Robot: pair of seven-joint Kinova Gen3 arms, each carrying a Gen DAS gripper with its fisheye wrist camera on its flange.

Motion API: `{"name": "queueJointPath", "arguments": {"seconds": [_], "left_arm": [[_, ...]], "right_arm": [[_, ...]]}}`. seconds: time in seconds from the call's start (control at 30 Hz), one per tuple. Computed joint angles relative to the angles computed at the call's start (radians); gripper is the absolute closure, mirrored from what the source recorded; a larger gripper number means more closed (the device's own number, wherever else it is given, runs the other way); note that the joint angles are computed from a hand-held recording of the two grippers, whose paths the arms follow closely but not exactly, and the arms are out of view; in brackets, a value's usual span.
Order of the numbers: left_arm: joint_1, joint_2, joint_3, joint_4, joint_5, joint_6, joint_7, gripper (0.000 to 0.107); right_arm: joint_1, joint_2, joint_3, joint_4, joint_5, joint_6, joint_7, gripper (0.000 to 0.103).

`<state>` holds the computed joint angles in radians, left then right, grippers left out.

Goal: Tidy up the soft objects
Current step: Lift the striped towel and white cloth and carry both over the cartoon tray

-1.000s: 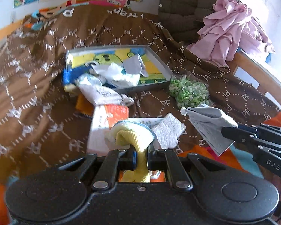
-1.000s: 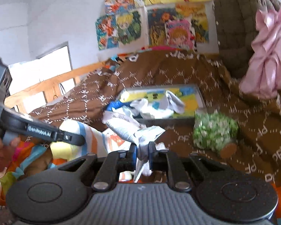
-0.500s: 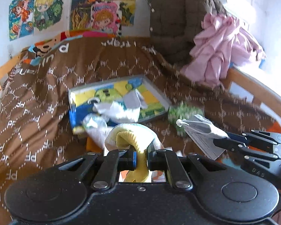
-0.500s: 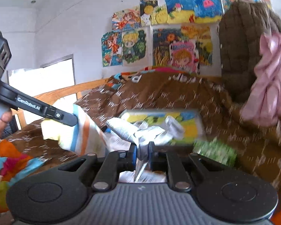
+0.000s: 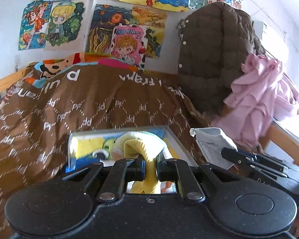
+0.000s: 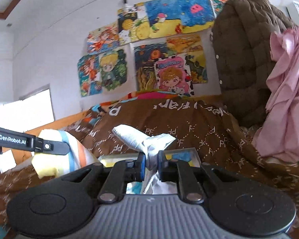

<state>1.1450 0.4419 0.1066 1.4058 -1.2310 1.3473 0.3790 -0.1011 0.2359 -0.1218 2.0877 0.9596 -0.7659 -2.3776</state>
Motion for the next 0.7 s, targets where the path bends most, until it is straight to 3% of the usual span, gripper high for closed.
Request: {"name": "queueJointPath", "arguments": {"seconds": [0.2,0.4,0.6,0.7], "left_arm": [[-0.116,0.014,-0.040,0.102,-0.101,-0.200,0.034,0.097],[-0.185,0.074,-0.072,0.153,-0.196,-0.330,0.198,0.097],[-0.209,0.122,-0.082,0.135,-0.121,-0.369,0.176,0.097],[-0.203,0.128,-0.092,0.128,-0.078,-0.368,0.141,0.097]], "right_arm": [[-0.036,0.164,-0.023,-0.089,-0.146,-0.002,0.079,0.089],[-0.013,0.298,-0.072,-0.186,-0.140,0.042,-0.022,0.089],[-0.014,0.343,-0.101,-0.237,-0.041,0.124,-0.093,0.089],[-0.048,0.336,-0.090,-0.241,-0.046,0.179,-0.063,0.089]]}}
